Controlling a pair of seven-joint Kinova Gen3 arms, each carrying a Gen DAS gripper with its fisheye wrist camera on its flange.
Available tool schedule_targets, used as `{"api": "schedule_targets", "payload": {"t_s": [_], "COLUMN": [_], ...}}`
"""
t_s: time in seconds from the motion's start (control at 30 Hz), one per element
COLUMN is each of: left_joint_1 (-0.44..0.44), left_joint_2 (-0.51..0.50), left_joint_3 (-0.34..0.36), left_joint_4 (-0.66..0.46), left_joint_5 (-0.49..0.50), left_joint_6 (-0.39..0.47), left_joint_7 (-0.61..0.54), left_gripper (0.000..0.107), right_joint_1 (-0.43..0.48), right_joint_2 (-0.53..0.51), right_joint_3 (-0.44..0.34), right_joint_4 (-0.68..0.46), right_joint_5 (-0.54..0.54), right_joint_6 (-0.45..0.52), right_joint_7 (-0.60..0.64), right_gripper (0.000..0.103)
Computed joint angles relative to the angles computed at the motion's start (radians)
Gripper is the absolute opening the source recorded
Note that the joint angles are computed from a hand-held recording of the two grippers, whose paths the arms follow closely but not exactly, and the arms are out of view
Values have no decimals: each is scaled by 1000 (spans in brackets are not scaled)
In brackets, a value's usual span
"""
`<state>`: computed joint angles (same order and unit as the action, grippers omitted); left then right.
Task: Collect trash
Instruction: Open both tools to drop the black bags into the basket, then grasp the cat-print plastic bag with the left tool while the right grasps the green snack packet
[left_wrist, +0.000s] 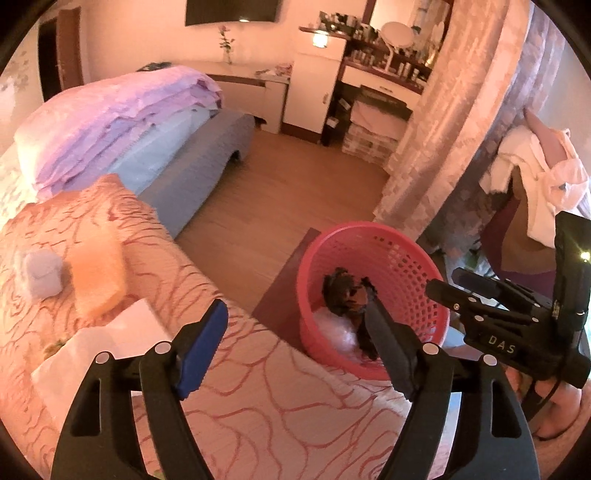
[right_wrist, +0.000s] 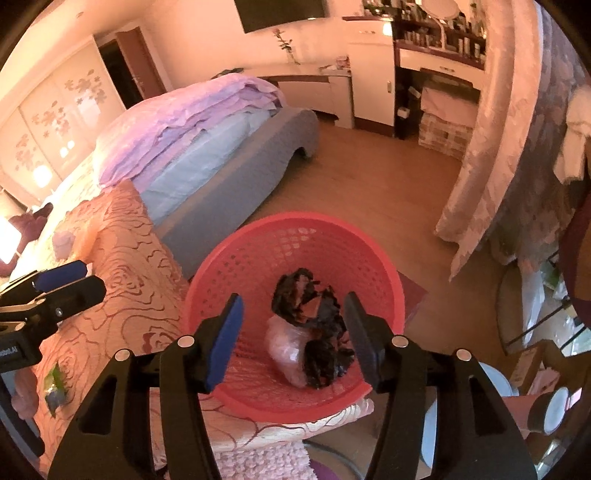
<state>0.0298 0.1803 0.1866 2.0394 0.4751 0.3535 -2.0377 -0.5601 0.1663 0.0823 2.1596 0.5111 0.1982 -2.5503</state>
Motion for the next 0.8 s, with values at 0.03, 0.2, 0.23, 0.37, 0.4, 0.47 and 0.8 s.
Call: {"api": "schedule_targets", "payload": {"t_s": [0.03,0.2,0.23,0.37,0.4,0.47,0.8], "left_joint_1": [3,-27,-26,-29,-34,-38,-149], "left_joint_2": [-8,-66,-80,-131,-148,-176,-321], "left_joint_3": [-6,-33,-47,-92,-105,-132,-339], "left_joint_4": [7,68,82,128,142,162,247], "left_joint_5": [-4,22,15,-11,-9,-29,-131], "left_joint_6": [-5,-33,-41,-58,-61,-60,-21], "left_joint_7": [8,-2,9,47,49,73,98], "left_gripper": [74,75,75,75,75,75,75], "right_joint_1": [1,6,5,-16,-25,-23,-18], "right_joint_2": [-1,5,7,15,17,22,52], "right_joint_3": [-6,-64,-73,-106,-109,-137,-237], "right_joint_4": [-2,-24,-32,-59,-66,-82,-147], "right_joint_5": [-3,-42,-54,-98,-105,-137,-306], "right_joint_6": [1,-2,2,-6,-7,-7,11], "right_joint_7": [5,72,89,159,173,222,468], "right_gripper": [55,57,57,60,61,62,64]}}
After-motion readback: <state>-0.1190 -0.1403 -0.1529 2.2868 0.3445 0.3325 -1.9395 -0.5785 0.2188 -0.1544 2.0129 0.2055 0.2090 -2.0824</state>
